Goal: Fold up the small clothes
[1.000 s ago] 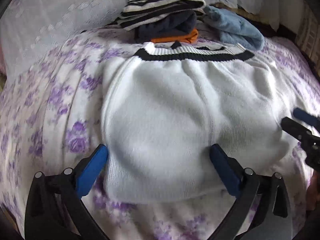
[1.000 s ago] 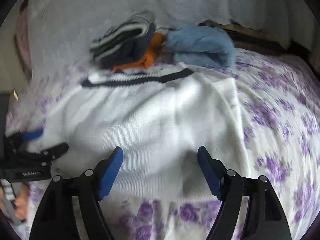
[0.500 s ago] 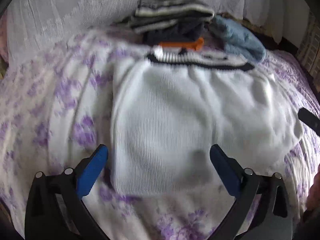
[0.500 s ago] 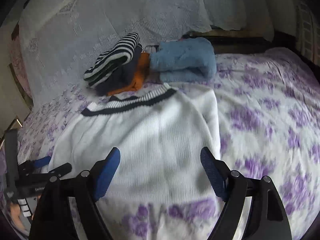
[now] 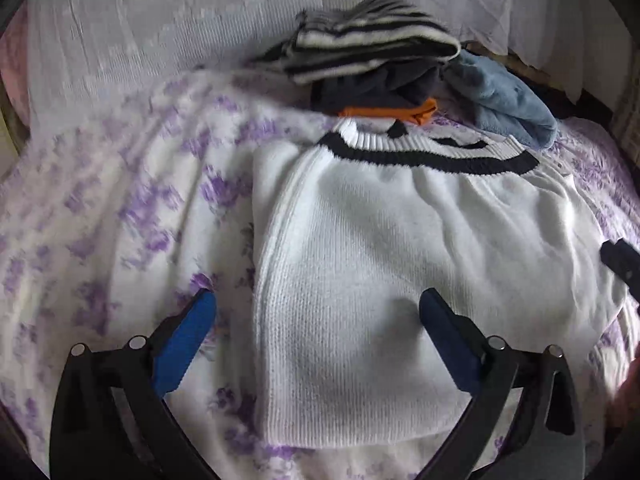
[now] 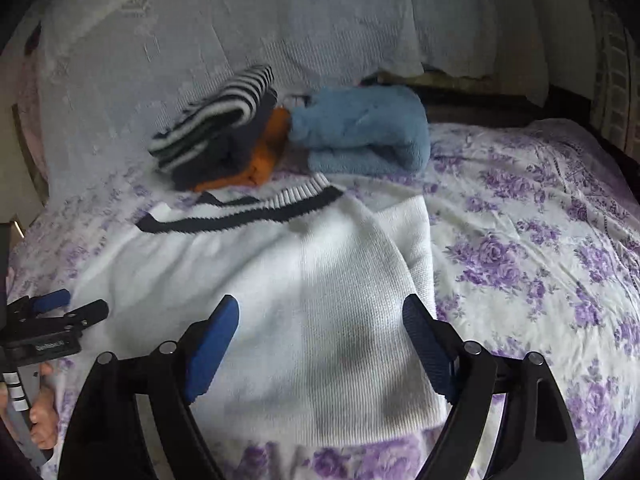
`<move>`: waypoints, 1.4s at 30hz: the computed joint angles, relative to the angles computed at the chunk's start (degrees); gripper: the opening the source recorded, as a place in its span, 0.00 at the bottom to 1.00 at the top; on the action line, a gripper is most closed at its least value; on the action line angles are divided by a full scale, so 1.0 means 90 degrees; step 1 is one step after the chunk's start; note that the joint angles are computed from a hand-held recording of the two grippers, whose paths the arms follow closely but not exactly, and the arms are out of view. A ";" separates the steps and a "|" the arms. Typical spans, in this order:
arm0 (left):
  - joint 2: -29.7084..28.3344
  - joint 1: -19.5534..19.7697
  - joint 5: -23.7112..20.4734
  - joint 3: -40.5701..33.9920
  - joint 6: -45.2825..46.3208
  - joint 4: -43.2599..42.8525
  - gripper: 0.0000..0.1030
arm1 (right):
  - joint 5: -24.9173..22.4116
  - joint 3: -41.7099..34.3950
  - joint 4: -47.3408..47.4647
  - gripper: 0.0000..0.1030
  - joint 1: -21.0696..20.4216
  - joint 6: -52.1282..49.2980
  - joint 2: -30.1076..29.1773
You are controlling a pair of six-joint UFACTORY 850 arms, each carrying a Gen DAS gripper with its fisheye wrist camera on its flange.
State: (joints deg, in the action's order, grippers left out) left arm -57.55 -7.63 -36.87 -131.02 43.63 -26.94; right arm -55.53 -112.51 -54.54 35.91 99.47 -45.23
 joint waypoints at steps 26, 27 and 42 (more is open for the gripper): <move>0.0776 0.0000 0.0922 0.1268 0.0827 -0.0512 0.96 | -0.0179 -0.0509 0.0131 0.86 0.0188 -0.0890 -0.0350; 0.0766 -0.0025 0.0931 0.1280 0.0795 -0.0396 0.96 | -0.0157 -0.0590 0.0296 0.87 0.0165 -0.1066 -0.0404; -0.0067 -0.0070 -0.0319 -0.0012 -0.0286 0.0644 0.96 | 0.0304 -0.0184 0.1143 0.90 -0.0115 -0.0970 -0.0176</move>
State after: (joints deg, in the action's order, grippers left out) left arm -58.16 -8.26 -39.75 -131.13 41.05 -21.15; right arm -52.80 -114.16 -44.26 34.88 90.75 -46.82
